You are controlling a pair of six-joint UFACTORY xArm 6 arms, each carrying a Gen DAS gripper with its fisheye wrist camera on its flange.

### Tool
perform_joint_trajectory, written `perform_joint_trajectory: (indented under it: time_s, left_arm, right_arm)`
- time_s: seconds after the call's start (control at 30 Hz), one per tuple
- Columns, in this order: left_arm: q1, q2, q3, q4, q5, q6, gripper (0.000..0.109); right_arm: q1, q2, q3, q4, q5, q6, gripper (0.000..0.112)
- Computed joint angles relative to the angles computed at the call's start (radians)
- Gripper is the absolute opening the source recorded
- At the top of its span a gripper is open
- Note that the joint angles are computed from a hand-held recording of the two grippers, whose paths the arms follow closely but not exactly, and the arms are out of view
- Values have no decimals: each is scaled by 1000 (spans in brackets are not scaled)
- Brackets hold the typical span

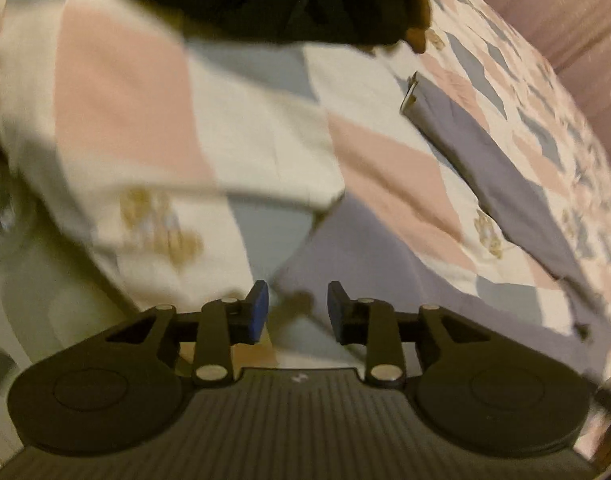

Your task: Fold clothes

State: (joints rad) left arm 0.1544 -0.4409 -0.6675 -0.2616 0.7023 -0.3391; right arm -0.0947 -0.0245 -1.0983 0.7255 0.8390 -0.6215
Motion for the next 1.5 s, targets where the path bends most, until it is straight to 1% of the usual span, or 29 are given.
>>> perform_joint_trajectory:
  time_s: [0.1, 0.17, 0.2, 0.23, 0.27, 0.33, 0.4, 0.43, 0.47, 0.5, 0.57, 0.63, 0.67, 0.7, 0.8, 0.83, 0.87, 0.9, 0.93, 1.03, 1.1, 1.17, 1.23, 1.33, 1.37, 1.4, 1.43, 1.5]
  left_arm:
    - [1, 4, 54, -169, -82, 0, 27]
    - [-7, 23, 72, -248, -141, 13, 25]
    - [-13, 33, 79, -287, -170, 23, 13]
    - [-19, 40, 84, -285, -190, 14, 0]
    - [-26, 38, 89, -240, -209, -10, 0]
    - [-41, -2, 106, -65, -236, -68, 0]
    - [-46, -38, 111, 95, -219, -89, 0]
    - [-46, -42, 106, 141, -193, -83, 0]
    - [-47, -30, 98, 166, -158, -70, 1]
    - [-55, -7, 87, 219, -127, -76, 2]
    - [-87, 40, 52, 356, -57, -120, 5]
    - [-106, 48, 28, 444, -15, -160, 13]
    - [-109, 42, 16, 496, 12, -197, 23]
    - [-108, 40, 1, 555, 54, -245, 29]
    - [-104, 52, -54, 710, 200, -368, 26]
    - [-105, 64, -79, 746, 244, -396, 23]
    - [-107, 81, -106, 763, 267, -409, 20]
    - [-112, 98, -133, 763, 265, -413, 20]
    - [-123, 118, -161, 755, 238, -410, 20]
    - [-178, 214, -266, 698, 126, -378, 21]
    - [-218, 294, -340, 648, 50, -363, 22]
    - [-248, 386, -431, 621, 1, -370, 27]
    - [-259, 475, -524, 616, -50, -379, 27]
    - [-253, 619, -689, 665, -71, -365, 32]
    - [-246, 668, -749, 671, -70, -342, 38]
    - [-237, 718, -810, 668, -64, -312, 45]
    - [-229, 770, -873, 660, -55, -277, 47]
    - [-213, 877, -1005, 634, -29, -203, 48]
  right_arm:
    - [-62, -122, 119, -19, 72, 170, 54]
    - [-100, -194, 191, -32, 117, 270, 54]
    - [-115, -225, 222, -37, 126, 307, 54]
    - [-130, -249, 252, -31, 120, 347, 54]
    - [-146, -272, 280, -24, 111, 391, 54]
    - [-180, -304, 323, 1, 93, 485, 54]
    - [-207, -323, 353, 7, 65, 572, 54]
    - [-217, -331, 363, 4, 52, 587, 54]
    - [-226, -337, 368, -6, 43, 587, 54]
    - [-233, -343, 372, -19, 36, 584, 54]
    - [-246, -348, 377, -46, 23, 577, 54]
    - [-256, -341, 374, -73, 7, 573, 54]
    - [-261, -337, 370, -86, -4, 571, 54]
    - [-270, -334, 367, -96, -20, 566, 54]
    - [-312, -310, 336, -148, -83, 562, 54]
    - [-329, -300, 323, -173, -98, 568, 54]
    - [-348, -290, 309, -200, -113, 573, 54]
    - [-364, -281, 297, -225, -123, 570, 54]
    - [-380, -271, 285, -251, -133, 563, 54]
    - [-399, -229, 240, -316, -147, 510, 54]
    - [-382, -171, 194, -271, -152, 427, 54]
    - [-363, -107, 141, -219, -150, 339, 53]
    - [-336, -14, 55, -95, -111, 266, 53]
    - [-282, 118, -94, 18, -54, 185, 53]
    - [-266, 156, -144, 39, -39, 153, 53]
    - [-253, 197, -199, 51, -29, 122, 53]
    - [-243, 239, -254, 52, -20, 99, 53]
    - [-228, 326, -373, 47, 2, 63, 53]
